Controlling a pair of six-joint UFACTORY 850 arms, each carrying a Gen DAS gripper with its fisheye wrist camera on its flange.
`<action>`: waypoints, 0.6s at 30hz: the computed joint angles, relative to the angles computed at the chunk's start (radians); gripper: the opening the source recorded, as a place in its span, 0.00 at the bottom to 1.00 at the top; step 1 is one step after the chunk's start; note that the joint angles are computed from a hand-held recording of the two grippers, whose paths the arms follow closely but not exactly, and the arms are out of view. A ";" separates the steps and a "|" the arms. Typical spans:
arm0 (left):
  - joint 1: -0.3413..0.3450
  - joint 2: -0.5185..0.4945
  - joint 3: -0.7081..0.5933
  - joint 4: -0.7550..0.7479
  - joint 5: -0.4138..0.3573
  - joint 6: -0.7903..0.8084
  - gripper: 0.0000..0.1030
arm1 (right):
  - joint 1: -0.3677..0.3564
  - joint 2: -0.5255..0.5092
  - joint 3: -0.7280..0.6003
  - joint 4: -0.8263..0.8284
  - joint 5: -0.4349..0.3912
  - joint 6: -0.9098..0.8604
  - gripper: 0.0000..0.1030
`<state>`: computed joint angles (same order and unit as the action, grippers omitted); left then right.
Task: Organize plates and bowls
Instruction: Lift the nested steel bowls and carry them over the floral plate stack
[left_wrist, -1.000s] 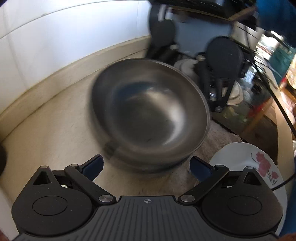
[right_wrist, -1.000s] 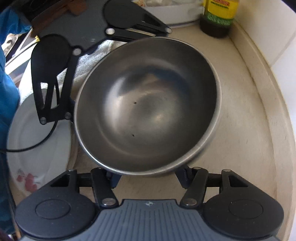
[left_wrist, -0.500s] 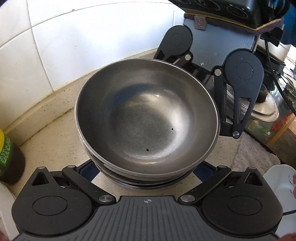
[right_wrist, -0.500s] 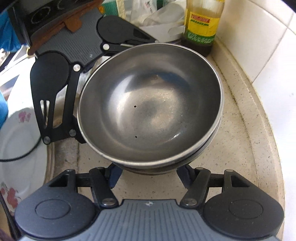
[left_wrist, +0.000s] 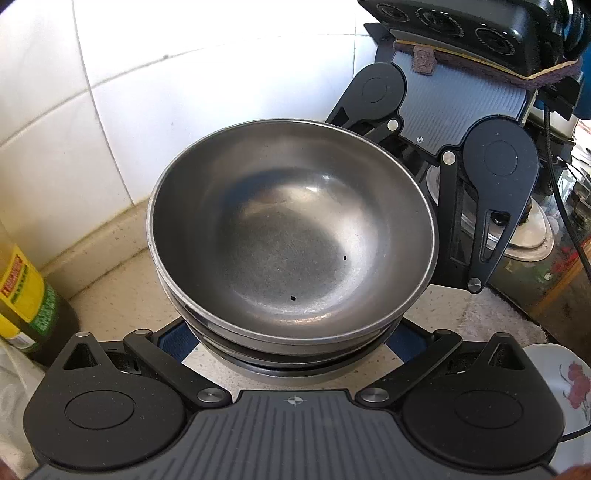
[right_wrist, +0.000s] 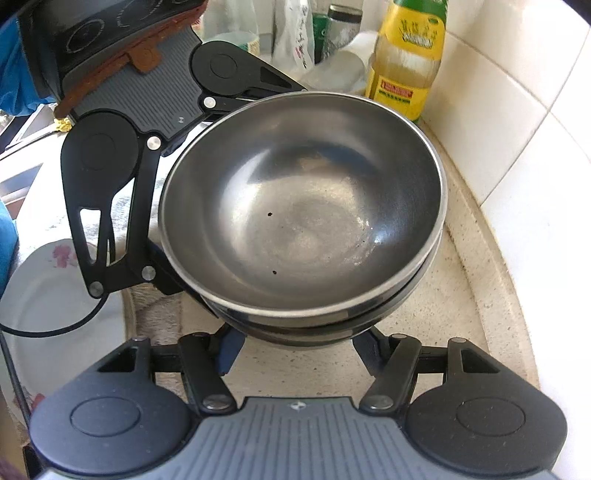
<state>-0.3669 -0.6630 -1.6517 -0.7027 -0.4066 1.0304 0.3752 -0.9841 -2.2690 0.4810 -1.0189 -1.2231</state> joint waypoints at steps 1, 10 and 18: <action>-0.003 0.008 0.009 0.008 0.006 -0.007 1.00 | 0.000 0.018 0.023 0.005 0.011 -0.008 0.63; -0.040 0.098 0.108 0.116 0.085 -0.103 1.00 | 0.006 0.210 0.282 0.085 0.110 -0.106 0.63; -0.092 0.215 0.220 0.407 0.150 -0.395 1.00 | 0.028 0.380 0.489 0.117 0.174 -0.129 0.63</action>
